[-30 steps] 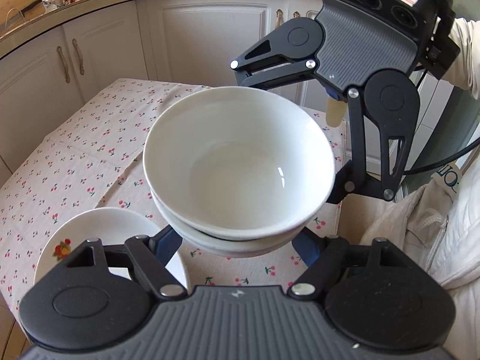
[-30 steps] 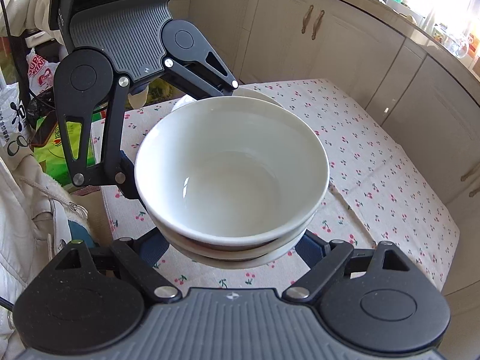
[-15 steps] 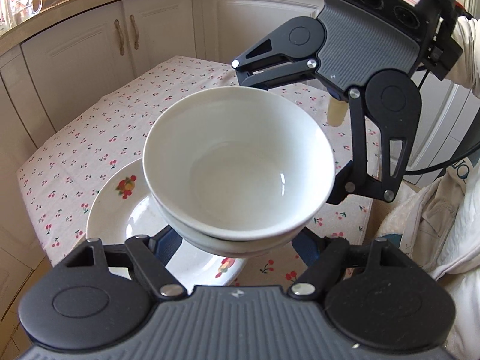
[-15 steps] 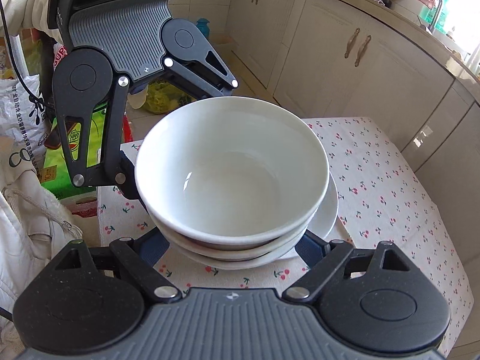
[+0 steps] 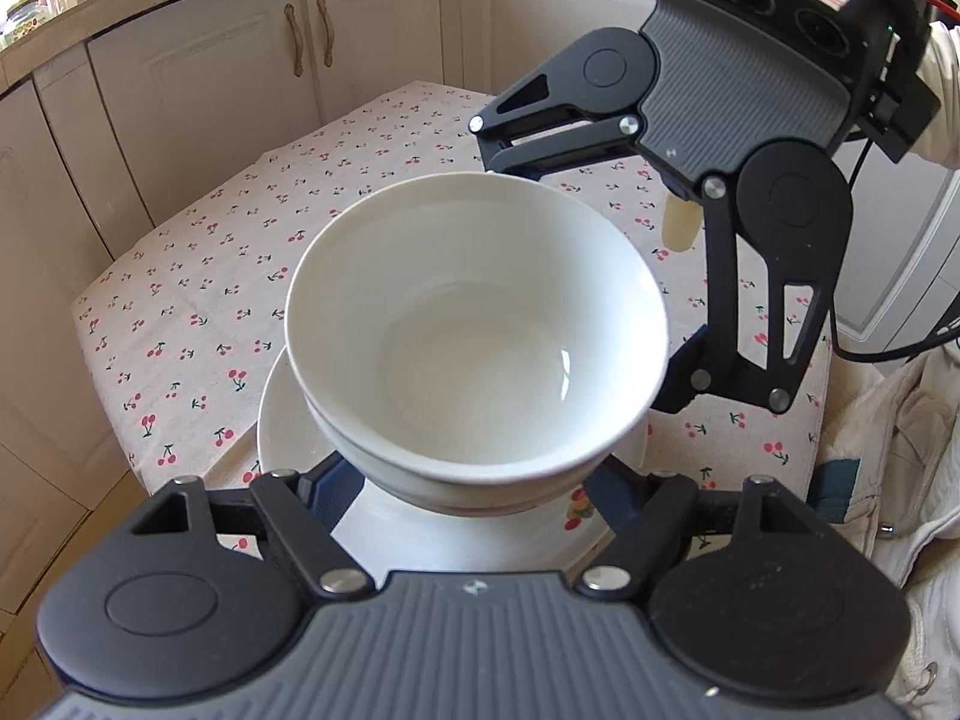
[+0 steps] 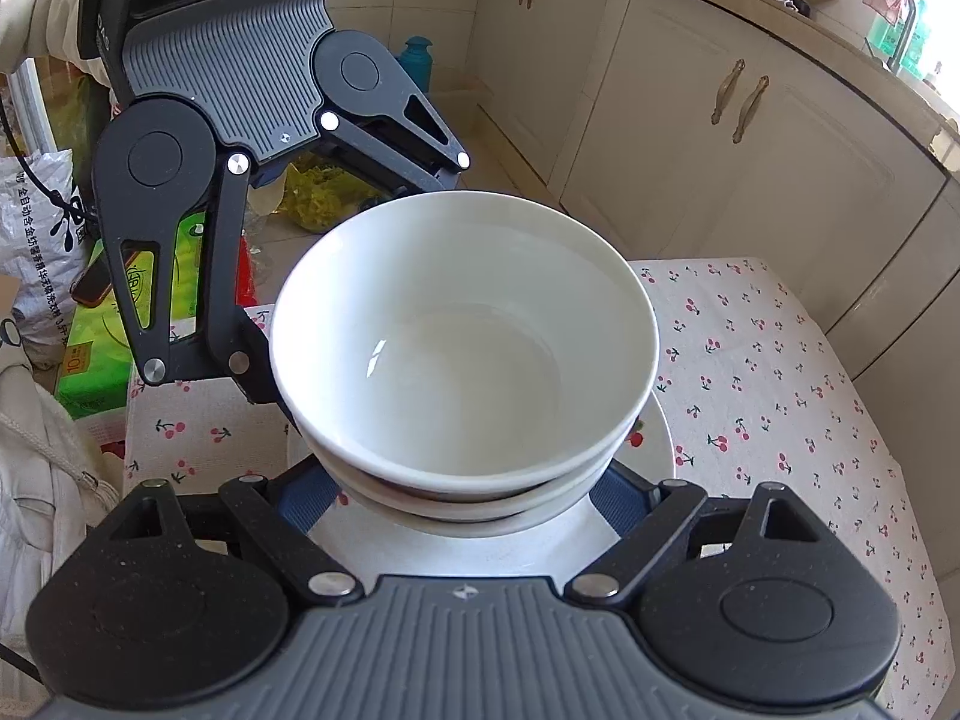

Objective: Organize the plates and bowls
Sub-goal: 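Lower the bowl stack onto the plate stack with both tools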

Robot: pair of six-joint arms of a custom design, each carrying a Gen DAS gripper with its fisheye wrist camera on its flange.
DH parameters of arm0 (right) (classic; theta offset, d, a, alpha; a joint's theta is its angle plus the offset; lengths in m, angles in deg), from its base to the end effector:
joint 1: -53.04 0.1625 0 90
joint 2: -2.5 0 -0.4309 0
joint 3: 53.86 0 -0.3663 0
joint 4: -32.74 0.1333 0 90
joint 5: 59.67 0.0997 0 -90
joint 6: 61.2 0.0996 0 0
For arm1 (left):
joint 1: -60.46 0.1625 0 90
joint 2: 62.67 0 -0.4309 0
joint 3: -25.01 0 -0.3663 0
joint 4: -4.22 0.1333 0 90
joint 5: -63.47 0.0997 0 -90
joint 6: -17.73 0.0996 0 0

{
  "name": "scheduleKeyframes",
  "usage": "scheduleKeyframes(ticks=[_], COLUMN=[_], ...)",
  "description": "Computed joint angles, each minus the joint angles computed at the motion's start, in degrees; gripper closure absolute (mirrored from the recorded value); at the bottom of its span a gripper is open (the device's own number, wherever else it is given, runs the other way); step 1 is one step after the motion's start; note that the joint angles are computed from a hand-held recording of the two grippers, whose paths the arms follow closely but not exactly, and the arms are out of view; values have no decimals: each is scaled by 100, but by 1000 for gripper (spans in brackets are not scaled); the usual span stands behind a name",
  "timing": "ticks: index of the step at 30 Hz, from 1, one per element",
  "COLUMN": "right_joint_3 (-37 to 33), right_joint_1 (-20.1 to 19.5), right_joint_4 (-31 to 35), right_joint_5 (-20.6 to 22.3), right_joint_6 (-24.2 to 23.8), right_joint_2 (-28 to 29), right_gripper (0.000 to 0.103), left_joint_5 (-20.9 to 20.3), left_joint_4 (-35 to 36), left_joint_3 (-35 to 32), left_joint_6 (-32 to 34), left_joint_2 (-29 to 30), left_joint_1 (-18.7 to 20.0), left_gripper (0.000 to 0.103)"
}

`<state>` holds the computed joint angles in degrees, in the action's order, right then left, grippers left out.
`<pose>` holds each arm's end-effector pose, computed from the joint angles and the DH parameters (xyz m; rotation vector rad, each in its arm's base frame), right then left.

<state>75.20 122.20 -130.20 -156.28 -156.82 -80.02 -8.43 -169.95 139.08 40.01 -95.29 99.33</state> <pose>-0.0431 -0.4558 0.2796 1.6006 -2.1541 0.1996 -0.3029 -0.4551 -0.0573 1.6901 2.2849 -0.1781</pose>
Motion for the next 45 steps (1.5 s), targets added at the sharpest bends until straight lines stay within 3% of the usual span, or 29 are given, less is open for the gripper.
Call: scheduleKeyframes(ticks=[22,38,40,42,45], right_joint_3=[-225,108,138,164,208], right_joint_1=[76,24,1,-64,-22], right_joint_4=[-200,-776,-800,-697,-712], right_joint_5=[-329,-232,-173,50,35], right_joint_6=[666,558,555,579,652], right_joint_2=[340,233,205,102,56], right_gripper=[11,11,10,0,0], left_joint_5=[-88,21,72,119,202], left_joint_4=[405,56,-43,-143,-370], left_joint_3=[-487,-320,-266,-222,-118], left_joint_6=[356,437,450,442,436], left_joint_2=[217,237,243,256,263], left_joint_1=[240,178,147,120,63], left_gripper=[24,24,24,23,18])
